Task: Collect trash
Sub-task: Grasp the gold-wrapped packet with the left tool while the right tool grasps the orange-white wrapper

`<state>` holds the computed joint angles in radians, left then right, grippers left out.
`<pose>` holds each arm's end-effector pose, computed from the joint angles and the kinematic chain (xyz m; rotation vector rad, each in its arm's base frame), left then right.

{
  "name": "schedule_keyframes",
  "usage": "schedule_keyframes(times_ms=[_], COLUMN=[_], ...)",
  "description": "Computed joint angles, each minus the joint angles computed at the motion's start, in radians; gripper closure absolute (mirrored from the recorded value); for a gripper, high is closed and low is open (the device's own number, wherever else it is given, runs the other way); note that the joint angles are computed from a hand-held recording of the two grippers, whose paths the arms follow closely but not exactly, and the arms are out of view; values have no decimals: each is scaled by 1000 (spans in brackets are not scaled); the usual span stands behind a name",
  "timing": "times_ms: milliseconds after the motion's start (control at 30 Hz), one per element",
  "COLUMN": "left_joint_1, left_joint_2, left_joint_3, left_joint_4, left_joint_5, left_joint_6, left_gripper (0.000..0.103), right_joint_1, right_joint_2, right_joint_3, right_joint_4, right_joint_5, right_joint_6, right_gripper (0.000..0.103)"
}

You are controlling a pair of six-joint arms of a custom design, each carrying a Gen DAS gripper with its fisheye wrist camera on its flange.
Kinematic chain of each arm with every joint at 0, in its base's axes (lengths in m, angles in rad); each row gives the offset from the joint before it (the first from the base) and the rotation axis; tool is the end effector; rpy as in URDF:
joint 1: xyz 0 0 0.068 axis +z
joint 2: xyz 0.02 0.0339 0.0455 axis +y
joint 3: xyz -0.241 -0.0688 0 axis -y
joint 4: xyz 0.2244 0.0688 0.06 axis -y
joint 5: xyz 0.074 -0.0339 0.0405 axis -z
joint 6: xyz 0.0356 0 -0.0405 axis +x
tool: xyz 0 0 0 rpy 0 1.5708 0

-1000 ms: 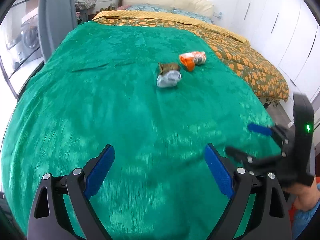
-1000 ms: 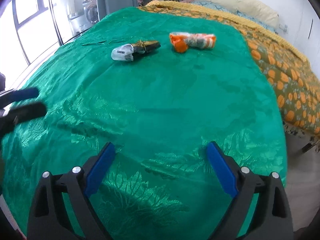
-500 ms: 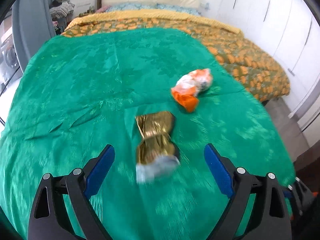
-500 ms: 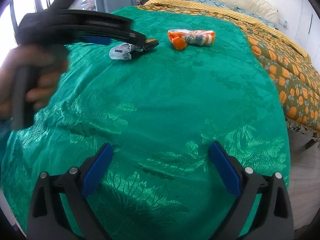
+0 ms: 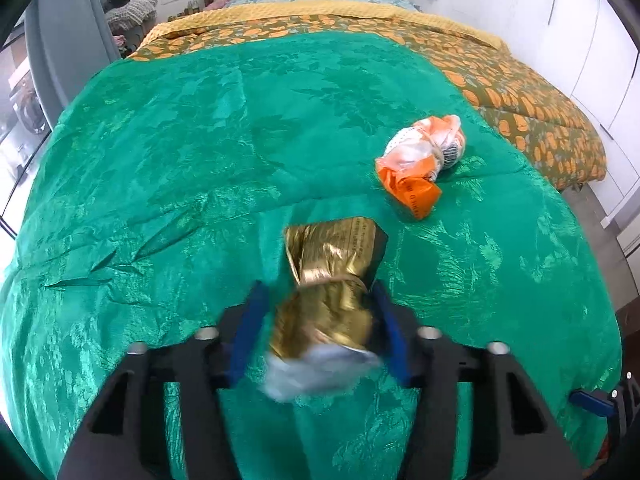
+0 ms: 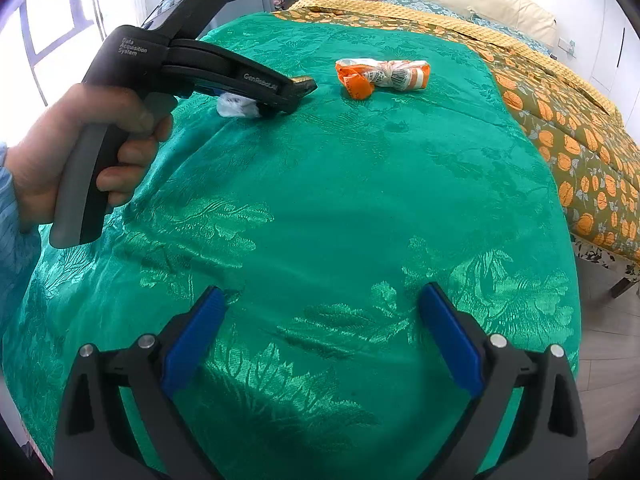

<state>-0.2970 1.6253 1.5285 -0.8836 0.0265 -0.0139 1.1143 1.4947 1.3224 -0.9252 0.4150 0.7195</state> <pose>0.3089 -0.0955 0.3011 0.3711 2.5310 -0.1539 0.1370 0.2465 0.2796 -0.3698 2.5031 0.1601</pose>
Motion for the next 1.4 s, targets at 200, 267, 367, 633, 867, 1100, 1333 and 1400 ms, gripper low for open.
schedule_keyframes(times_ms=[200,267,367,633,867,1100,1333,1400], left_joint_1=[28,49,95,240,308,277,260,263], left_joint_2=[-105,-174,-309,-647,-701,-693,-695,-694], left_joint_3=[-62,-95,-166,-395,-502,-513,-524,-525], left_joint_4=[-5,-30,-93,-188,-153,-154,-154,-153], left_joint_5=[-7,2,-1,-23,59,40,15,16], left_joint_6=[-30,-38,-13,87,113,110,94,95], left_gripper=[61,61,60,59,39,12,6,5], right_joint_1=[0,1,1,1,5,-3,-209,-318], right_joint_2=[0,-1,0,2,-1,-21,-40,33], right_joint_3=[0,0,1,6,5,-10,75,180], right_joint_4=[0,-1,-2,-7,-9,-1,-7,-6], right_joint_5=[0,0,0,4,5,12,-23,-80], right_joint_6=[0,1,1,1,4,3,-26,-21], right_gripper=[8,8,8,8,8,8,8,8])
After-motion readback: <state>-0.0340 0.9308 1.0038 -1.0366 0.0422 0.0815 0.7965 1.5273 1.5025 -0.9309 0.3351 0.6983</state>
